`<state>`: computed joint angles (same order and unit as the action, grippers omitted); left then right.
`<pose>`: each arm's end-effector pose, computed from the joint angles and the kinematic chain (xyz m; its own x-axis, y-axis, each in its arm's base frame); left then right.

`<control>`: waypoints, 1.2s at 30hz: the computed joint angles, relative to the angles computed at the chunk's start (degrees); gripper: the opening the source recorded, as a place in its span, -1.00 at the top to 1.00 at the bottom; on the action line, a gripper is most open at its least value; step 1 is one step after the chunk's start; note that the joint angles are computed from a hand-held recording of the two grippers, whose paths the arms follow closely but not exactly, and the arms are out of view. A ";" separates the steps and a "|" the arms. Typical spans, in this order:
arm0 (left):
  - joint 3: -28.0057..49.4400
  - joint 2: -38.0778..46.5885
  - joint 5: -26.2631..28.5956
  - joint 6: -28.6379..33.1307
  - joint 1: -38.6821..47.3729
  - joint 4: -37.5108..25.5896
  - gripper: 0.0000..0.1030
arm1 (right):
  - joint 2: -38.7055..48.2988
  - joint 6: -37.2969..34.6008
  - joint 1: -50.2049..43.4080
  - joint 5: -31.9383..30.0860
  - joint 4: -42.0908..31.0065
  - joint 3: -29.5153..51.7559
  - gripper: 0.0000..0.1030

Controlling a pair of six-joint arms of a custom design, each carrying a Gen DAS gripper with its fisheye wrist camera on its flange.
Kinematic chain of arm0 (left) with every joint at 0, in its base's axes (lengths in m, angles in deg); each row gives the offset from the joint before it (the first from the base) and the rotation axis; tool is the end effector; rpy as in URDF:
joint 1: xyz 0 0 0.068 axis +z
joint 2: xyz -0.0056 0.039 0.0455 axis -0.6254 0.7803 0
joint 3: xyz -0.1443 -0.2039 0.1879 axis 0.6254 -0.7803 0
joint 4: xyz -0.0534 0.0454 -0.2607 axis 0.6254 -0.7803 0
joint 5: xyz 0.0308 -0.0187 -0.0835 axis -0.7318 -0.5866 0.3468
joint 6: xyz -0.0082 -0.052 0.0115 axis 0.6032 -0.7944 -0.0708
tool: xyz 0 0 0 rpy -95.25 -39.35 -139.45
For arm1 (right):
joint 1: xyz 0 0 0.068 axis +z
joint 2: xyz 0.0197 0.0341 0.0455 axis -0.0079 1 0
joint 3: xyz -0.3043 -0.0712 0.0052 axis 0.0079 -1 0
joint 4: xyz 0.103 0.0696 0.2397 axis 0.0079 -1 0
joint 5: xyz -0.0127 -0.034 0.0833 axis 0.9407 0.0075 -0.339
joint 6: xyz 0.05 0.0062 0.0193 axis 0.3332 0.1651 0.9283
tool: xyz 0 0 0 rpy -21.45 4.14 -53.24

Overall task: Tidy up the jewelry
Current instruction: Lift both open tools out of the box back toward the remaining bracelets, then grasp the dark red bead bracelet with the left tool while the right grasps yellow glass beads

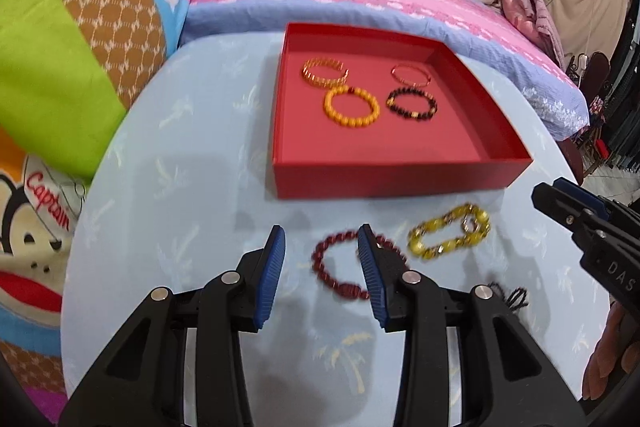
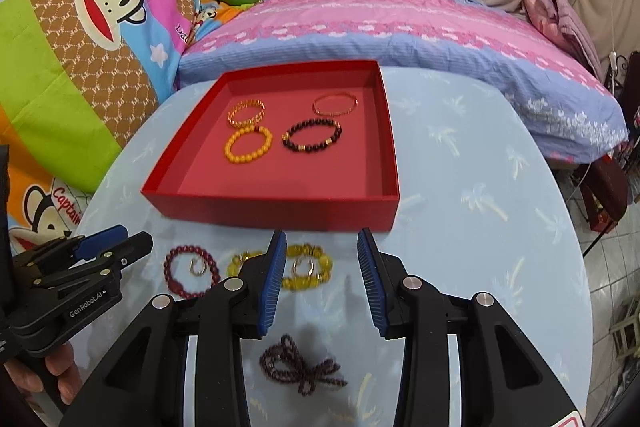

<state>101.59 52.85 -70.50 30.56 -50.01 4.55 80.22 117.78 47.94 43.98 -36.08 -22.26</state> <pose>0.2640 -0.0622 0.1456 -0.7409 0.3431 -0.5773 0.4854 0.8677 -0.1073 0.1631 0.1533 0.1659 -0.7032 0.3146 -0.6376 0.3368 0.9372 0.0910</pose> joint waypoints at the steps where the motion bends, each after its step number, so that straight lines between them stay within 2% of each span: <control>1: -0.42 0.49 0.21 0.01 0.42 0.33 0.30 | 0.27 1.17 0.65 -0.27 0.13 -0.48 0.29; 10: -2.77 4.52 0.06 -1.42 0.84 4.59 0.30 | 3.87 5.71 3.72 -1.57 1.69 -1.78 0.29; 22: -3.36 8.83 -4.02 -1.19 -2.33 11.57 0.34 | 8.65 2.29 0.84 -3.12 6.80 -1.73 0.29; 25: -3.32 9.10 -4.13 -0.89 -2.54 12.14 0.52 | 9.51 0.70 -1.08 -3.82 8.51 -2.06 0.29; 27: -3.01 9.32 -3.18 -0.67 -2.12 11.81 0.72 | 10.14 -0.53 -2.51 -4.61 10.02 -2.30 0.29; 29: -2.32 9.63 -1.93 -0.67 -1.59 10.86 0.81 | 10.93 -1.53 -3.58 -5.22 11.30 -2.37 0.29; 36: -1.48 9.98 -0.82 -0.83 -1.06 9.65 0.85 | 12.97 -3.90 -6.13 -6.54 14.28 -2.29 0.34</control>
